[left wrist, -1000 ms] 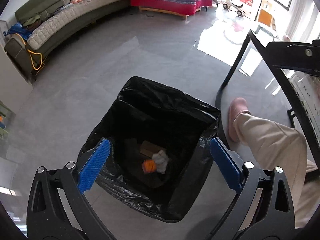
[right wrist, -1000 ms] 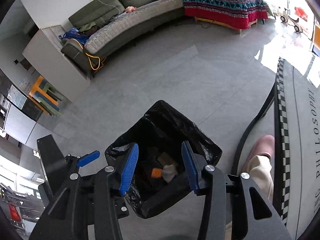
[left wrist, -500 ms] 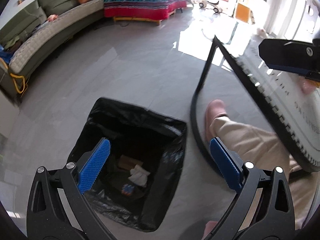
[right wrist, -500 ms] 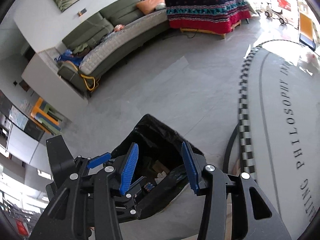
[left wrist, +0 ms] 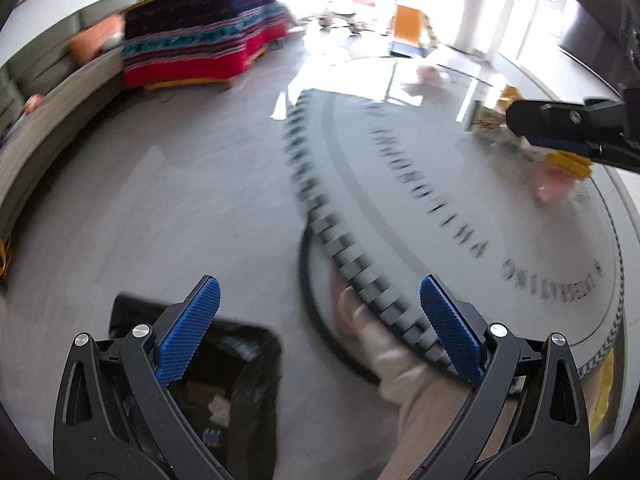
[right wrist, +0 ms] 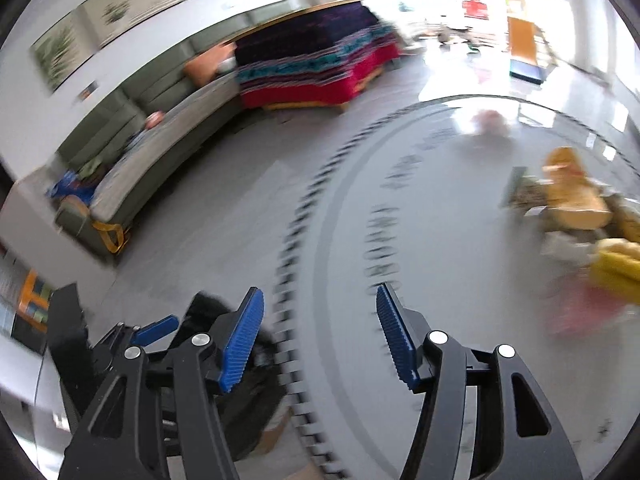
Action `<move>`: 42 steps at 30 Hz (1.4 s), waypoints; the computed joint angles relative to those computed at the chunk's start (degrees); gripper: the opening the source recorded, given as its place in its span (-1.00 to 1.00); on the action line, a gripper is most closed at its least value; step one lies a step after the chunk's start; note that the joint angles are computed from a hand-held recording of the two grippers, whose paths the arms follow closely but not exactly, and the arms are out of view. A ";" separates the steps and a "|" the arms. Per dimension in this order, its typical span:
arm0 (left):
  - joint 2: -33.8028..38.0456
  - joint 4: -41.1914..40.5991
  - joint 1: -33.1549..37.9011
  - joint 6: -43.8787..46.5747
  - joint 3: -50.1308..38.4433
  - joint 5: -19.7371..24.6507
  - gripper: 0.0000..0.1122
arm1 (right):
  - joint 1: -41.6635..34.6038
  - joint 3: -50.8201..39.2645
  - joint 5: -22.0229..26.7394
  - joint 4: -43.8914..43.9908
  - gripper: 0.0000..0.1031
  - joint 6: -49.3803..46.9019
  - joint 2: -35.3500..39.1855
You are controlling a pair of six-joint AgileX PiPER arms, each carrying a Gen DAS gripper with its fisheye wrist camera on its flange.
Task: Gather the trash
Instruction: 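Grasp the yellow snack cup with the right tool while the left tool grasps the yellow sponges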
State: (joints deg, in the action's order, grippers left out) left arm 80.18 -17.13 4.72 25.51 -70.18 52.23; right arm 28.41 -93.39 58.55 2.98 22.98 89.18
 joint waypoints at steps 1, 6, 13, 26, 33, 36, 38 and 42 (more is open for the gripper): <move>1.27 0.99 -2.69 -1.50 -1.70 -0.13 0.72 | -2.95 0.29 0.52 1.02 0.16 -0.97 -0.71; 8.11 3.50 -12.31 -6.41 -9.97 0.13 0.72 | -16.12 1.26 2.30 6.46 0.16 -4.24 -1.88; 16.16 4.55 -21.22 -9.60 -20.72 2.27 0.72 | -29.81 2.65 0.37 13.57 0.13 -4.57 1.15; 29.95 6.19 -28.01 -12.22 -36.58 6.08 0.72 | -35.39 -0.15 -2.36 16.04 0.12 0.47 8.19; 35.43 5.11 -29.70 -12.61 -43.60 8.65 0.72 | -36.91 -6.94 -0.80 16.21 -0.07 0.42 13.84; 38.45 5.52 -30.73 -13.23 -48.02 10.42 0.72 | -37.79 -13.10 2.29 16.11 -0.84 0.55 18.28; 39.39 5.58 -31.02 -13.77 -49.48 11.09 0.72 | -38.79 -15.05 3.44 19.91 -0.93 -3.97 20.16; 40.70 4.56 -31.00 -13.96 -51.83 12.32 0.72 | -38.26 -14.08 2.28 16.96 -0.93 -6.50 17.64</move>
State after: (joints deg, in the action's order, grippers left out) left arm 120.88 -12.57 -26.28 11.55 -122.00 64.54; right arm -9.84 -107.48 60.83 19.94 16.48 106.82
